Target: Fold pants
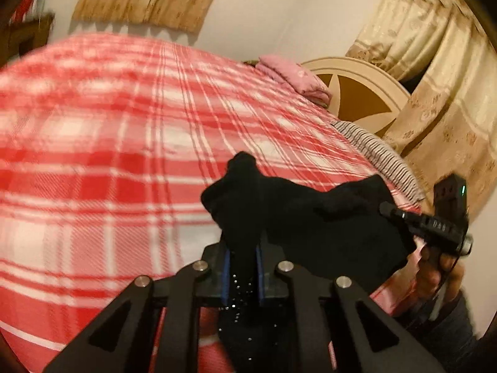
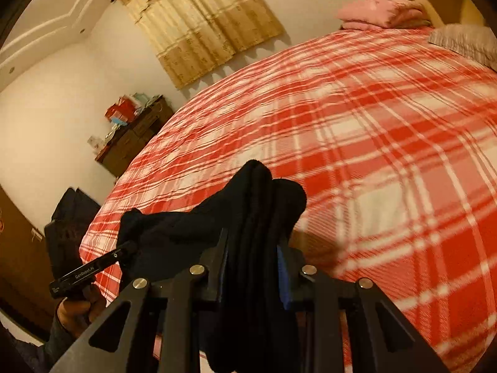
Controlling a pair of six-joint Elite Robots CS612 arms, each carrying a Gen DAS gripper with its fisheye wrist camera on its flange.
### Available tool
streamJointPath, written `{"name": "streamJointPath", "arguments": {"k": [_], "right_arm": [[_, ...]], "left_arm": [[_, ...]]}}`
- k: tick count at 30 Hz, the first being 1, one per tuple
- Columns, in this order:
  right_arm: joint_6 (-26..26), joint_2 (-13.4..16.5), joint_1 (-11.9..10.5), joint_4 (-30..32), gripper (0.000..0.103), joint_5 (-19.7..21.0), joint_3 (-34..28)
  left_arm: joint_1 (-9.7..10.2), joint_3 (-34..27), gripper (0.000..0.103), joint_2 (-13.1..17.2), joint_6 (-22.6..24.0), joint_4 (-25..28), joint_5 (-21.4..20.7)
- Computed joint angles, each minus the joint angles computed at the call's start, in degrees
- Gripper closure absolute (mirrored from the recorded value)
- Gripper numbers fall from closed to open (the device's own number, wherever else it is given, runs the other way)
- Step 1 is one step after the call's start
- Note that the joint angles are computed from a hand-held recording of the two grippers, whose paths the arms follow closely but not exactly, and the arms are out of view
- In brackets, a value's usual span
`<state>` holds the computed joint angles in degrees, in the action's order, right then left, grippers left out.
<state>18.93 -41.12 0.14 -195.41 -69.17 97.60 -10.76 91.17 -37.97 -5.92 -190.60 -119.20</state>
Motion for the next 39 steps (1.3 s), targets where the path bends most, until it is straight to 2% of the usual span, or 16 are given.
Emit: {"name": "streamJointPath", "arguments": {"k": [4,9,17,21,28,31,34,39], "right_arm": [[-3.1,1.3,1.6,4.6,0.076,0.4,-5.2],[-5.1,4.8,3.8,9.7,0.076,2.5,-14.3],[-6.5,13.0,7.6,18.2,0.076,6.1,-31.6],[-6.0,17.3,8.8,22.8,0.076,8.0,-39.4],[-4.2,22.2,9.5,28.2,0.076,7.9,-47.4],[-3.7,22.9,9.5,29.0,0.076,7.3,-48.0],[-3.8,23.2,9.4,29.4,0.076,6.7,-48.1],[-4.6,23.5,9.3,31.0,0.075,6.4,-48.5]], "left_arm": [[1.21,-0.4,0.090,-0.2,0.2,-1.8,2.5],[3.47,-1.8,0.090,0.1,-1.2,-2.4,6.3],[6.73,-4.0,0.090,0.6,-3.6,-2.1,13.0],[8.01,-4.9,0.090,1.2,-3.9,-0.9,15.0],[8.03,-6.9,0.089,3.1,-2.0,2.8,17.7],[7.58,-7.2,0.088,3.6,-0.8,2.9,19.3],[7.02,-7.2,0.081,3.8,1.2,2.7,21.9],[6.73,-7.3,0.066,3.9,1.3,3.5,24.4]]}}
